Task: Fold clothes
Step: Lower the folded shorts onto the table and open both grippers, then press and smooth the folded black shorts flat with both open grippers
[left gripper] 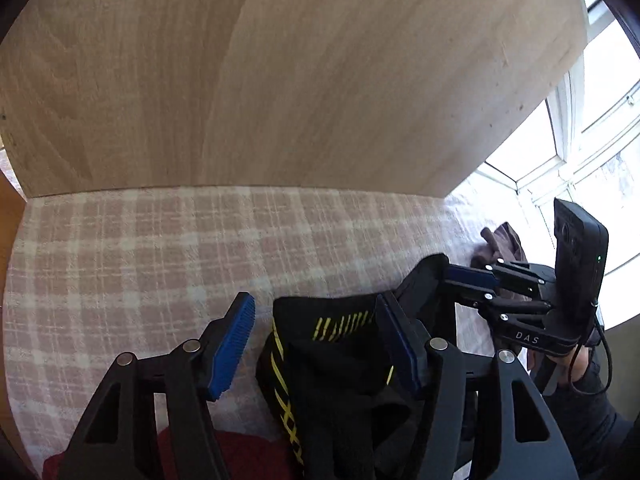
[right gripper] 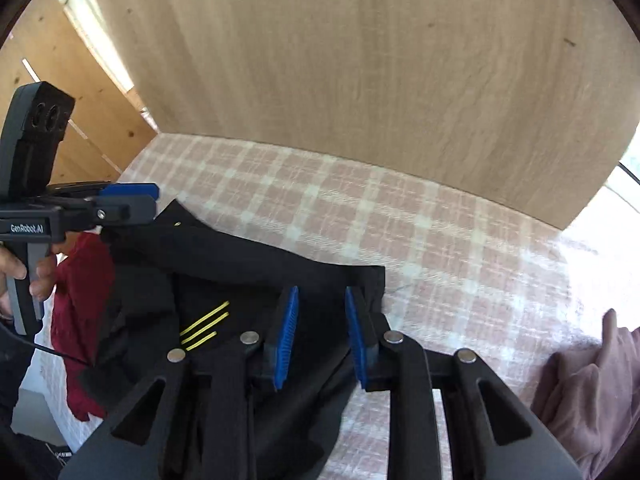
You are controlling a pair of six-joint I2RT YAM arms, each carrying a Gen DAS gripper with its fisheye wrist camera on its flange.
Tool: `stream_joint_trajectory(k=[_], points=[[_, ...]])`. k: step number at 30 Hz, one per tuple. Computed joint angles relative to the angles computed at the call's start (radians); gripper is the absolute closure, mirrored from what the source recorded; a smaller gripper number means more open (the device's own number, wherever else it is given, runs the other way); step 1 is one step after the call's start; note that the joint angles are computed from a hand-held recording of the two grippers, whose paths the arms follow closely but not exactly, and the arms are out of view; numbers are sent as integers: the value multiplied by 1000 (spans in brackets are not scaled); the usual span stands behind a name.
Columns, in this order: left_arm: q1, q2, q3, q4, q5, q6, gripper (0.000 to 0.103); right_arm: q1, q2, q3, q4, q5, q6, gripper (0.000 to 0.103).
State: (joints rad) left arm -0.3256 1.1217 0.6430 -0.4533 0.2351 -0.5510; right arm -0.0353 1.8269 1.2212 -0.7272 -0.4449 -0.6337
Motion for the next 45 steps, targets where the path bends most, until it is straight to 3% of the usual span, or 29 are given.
stream_joint_trajectory(k=[3,7,8,11,14,18,21,24,28,30,32,33,34,40,42,45], points=[[31,-62,5,-46,-6,55,41,-31,-26,15,7,9,17,78],[-47,-97,21,-159,-82,129,41,-39,-105,-81,117,106,-20,62],[-71,-102,21,-177,-102,135,41,-56,-108,-84,104,90,-22,62],[-104,-121,8,-182,-97,133,41,-140,-91,-45,-68,-70,-64,62],[-136,-190,-1,-222,-113,87,41,-218,-159,-87,-245,-184,-212,62],[-250,-311,-19,-301,-152,6,41,-229,-382,-274,-362,-185,-375,47],[-357,-360,-33,-338,-173,-81,41,-193,-500,-352,-430,-179,-419,46],[-458,-407,-61,-350,-189,-170,41,-67,-618,-430,-358,-183,-320,46],[-506,-452,-95,-390,-214,-237,41,169,-727,-525,-159,-4,-148,45],[-510,-469,-100,-414,-221,-238,41,224,-682,-521,-113,24,-110,46],[-498,-474,-101,-431,-227,-230,41,244,-604,-493,-93,20,-86,52],[-492,-476,-102,-440,-230,-226,41,250,-561,-474,-92,16,-77,84],[-486,-477,-101,-447,-234,-221,41,235,-509,-438,-122,6,-78,100],[-451,-422,-80,-409,-225,-144,41,60,-434,-272,-211,2,-144,100],[-412,-382,-66,-378,-207,-90,41,22,-396,-202,-187,50,-141,100],[-368,-304,-37,-313,-180,-26,41,14,-301,-133,-38,190,-86,99]])
